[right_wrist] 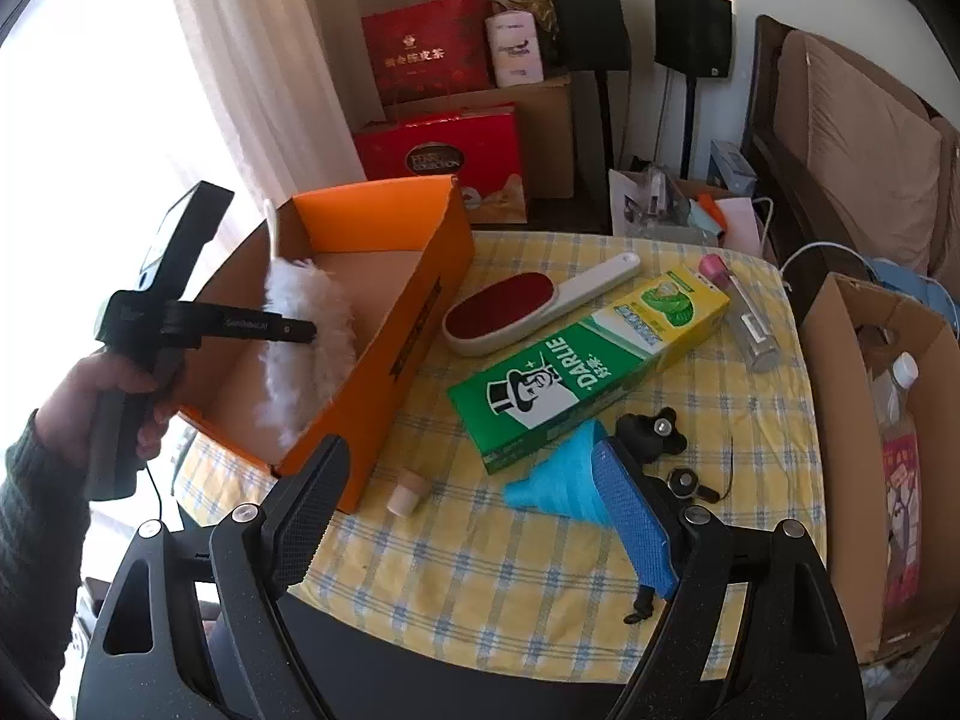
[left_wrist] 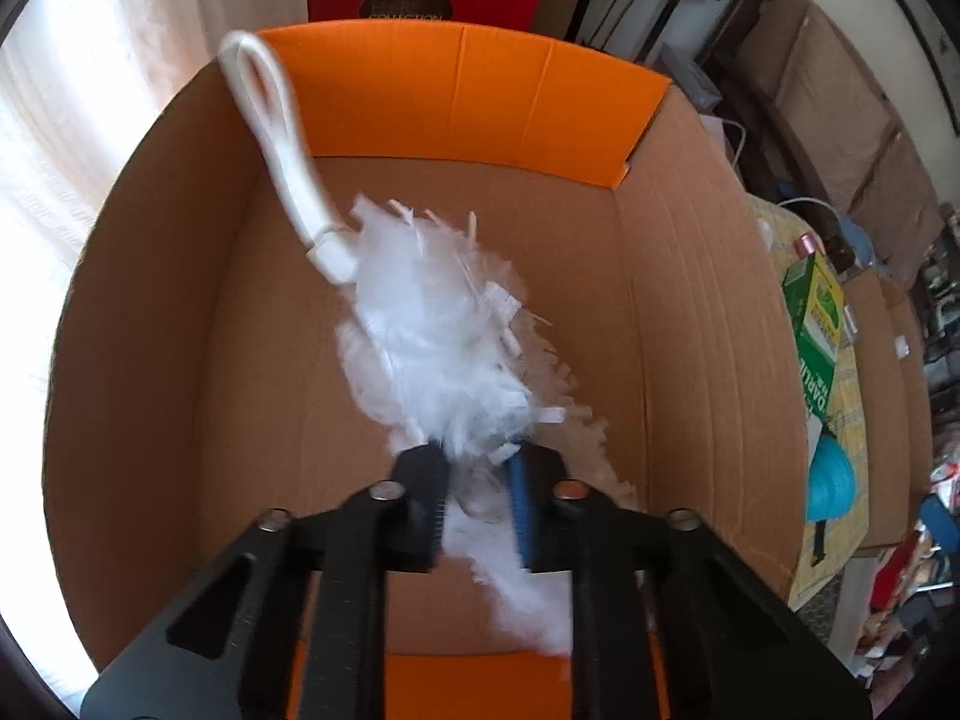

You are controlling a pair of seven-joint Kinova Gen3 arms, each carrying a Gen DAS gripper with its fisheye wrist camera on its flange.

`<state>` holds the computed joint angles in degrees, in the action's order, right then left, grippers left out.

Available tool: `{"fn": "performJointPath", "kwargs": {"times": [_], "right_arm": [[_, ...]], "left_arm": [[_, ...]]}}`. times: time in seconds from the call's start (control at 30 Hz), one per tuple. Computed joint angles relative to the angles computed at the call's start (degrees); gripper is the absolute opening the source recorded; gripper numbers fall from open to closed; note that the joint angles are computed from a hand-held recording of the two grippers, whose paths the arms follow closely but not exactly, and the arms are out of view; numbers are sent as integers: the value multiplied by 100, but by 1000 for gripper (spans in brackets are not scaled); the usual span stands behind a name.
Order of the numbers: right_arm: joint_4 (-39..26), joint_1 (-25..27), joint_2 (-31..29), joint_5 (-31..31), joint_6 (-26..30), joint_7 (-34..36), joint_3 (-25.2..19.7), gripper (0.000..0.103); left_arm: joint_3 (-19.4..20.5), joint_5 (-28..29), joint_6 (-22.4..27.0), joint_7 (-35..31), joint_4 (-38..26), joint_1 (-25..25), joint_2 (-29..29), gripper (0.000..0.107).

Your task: Organize objects

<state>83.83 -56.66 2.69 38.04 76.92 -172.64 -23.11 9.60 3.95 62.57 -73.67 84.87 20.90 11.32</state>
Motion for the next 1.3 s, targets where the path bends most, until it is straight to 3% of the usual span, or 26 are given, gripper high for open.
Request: {"fn": "performJointPath", "kwargs": {"times": [0.17, 0.3, 0.33, 0.37, 0.4, 0.43, 0.47, 0.63, 0.73, 1.03, 1.1, 1.2, 1.3], "right_arm": [[38, 35, 1, -63, -33, 5, 23, 85], [46, 49, 4, -77, -54, -11, 27, 85], [44, 42, 2, -63, -48, -24, 21, 85], [48, 37, -3, -49, -46, -36, 17, 85], [57, 34, -15, -31, -38, -48, 14, 85], [62, 30, -22, -19, -19, -62, 7, 85], [68, 27, -28, -6, 2, -85, 0, 85], [108, 74, -89, 3, 100, -162, -21, 85], [123, 67, -124, 83, 241, -267, -65, 85], [282, 127, -339, 198, 798, -607, -214, 87], [377, 199, -444, 161, 864, -707, -255, 90], [530, 339, -597, 91, 920, -853, -347, 103], [666, 512, -740, -19, 911, -954, -441, 103]], "left_arm": [[44, 129, -10, -207, 26, -27, -114, 5], [51, 87, 305, -136, -162, -59, -41, 10], [7, -65, 337, -40, -171, 36, -65, 21], [-31, -245, 310, 98, -143, 129, -125, 44], [-16, -332, 241, 168, -94, 136, -180, 56], [-22, -442, 78, 291, 31, 178, -322, 76], [-18, -556, -94, 427, 157, 211, -463, 84], [84, -664, -536, 576, 564, 134, -1010, 90], [266, -1019, -739, 821, 822, 173, -1363, 94], [751, -1208, -1123, 998, 1087, 299, -1792, 97], [775, -1102, -1178, 928, 1106, 345, -1850, 97], [834, -991, -1170, 910, 1069, 391, -1872, 97], [924, -936, -1227, 902, 1050, 467, -1850, 97]]}}
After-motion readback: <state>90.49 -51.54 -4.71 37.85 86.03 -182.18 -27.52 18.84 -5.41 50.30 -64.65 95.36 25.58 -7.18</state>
